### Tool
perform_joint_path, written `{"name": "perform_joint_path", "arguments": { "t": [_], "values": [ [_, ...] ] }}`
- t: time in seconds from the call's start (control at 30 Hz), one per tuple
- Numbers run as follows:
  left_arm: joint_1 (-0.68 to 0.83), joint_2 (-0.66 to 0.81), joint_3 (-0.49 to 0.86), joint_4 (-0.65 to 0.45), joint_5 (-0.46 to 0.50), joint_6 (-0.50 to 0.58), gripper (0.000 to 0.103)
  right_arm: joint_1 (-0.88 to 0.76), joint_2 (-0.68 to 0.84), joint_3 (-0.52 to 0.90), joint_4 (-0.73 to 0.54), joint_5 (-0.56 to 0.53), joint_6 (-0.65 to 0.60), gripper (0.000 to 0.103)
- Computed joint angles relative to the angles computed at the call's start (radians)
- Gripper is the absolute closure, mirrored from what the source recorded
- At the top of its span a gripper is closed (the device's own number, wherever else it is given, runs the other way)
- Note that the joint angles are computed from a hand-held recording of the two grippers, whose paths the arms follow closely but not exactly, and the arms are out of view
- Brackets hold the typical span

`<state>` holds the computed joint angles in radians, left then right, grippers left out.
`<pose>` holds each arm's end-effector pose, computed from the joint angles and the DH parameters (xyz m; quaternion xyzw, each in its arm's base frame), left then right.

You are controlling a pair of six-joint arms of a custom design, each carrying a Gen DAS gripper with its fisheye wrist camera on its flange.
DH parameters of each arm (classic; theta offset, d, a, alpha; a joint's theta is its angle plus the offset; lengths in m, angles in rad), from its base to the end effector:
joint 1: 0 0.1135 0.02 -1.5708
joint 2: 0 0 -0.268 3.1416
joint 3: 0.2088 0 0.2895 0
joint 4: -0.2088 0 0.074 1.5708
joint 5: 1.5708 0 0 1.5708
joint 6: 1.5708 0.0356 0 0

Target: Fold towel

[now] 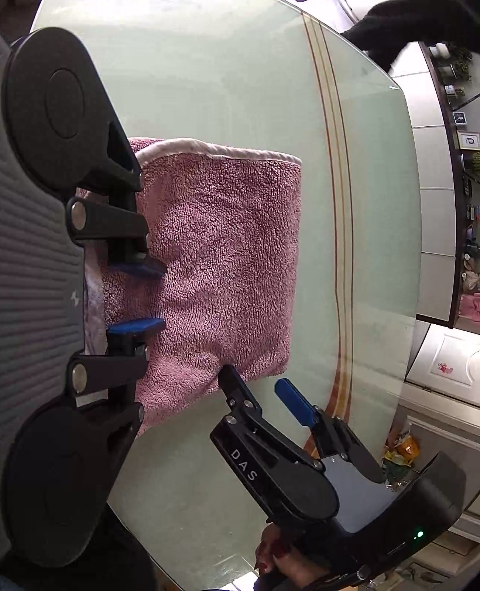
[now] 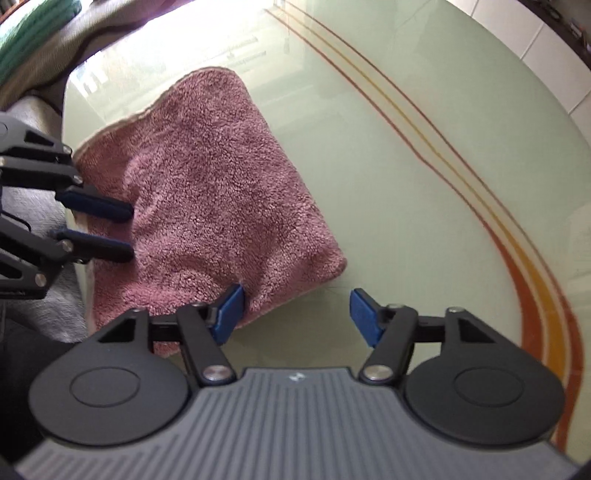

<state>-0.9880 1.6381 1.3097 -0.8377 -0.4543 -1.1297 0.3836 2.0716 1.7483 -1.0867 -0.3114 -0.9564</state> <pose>0.2151 -0.2980 0.2489 -0.1127 0.9488 -0.0626 0.2882 0.4165 0.1799 0.2090 -0.6212 0.7641 0.1259 0.1198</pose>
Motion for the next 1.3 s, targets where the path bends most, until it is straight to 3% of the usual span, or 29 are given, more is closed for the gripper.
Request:
{"name": "perform_joint_path", "arguments": {
  "t": [0.27, 0.53, 0.73, 1.03, 1.3],
  "values": [
    [0.038, -0.047, 0.014, -0.052, -0.035, 0.077, 0.076, -0.072, 0.041, 0.045, -0.141, -0.121, 0.059, 0.050],
    [0.111, 0.007, 0.047, 0.051, -0.033, 0.267, 0.076, -0.086, 0.001, -0.038, -0.164, -0.146, 0.085, 0.054],
    [0.194, 0.020, 0.042, 0.124, 0.062, 0.381, 0.077, -0.102, -0.018, -0.049, -0.172, -0.146, 0.077, 0.054],
    [0.283, 0.046, 0.027, 0.152, 0.205, 0.407, 0.079, -0.120, 0.001, -0.023, -0.228, -0.186, 0.101, 0.053],
    [0.216, -0.062, -0.101, 0.223, 0.139, 0.314, 0.080, -0.119, 0.004, -0.028, -0.217, -0.216, 0.142, 0.054]
  ]
}}
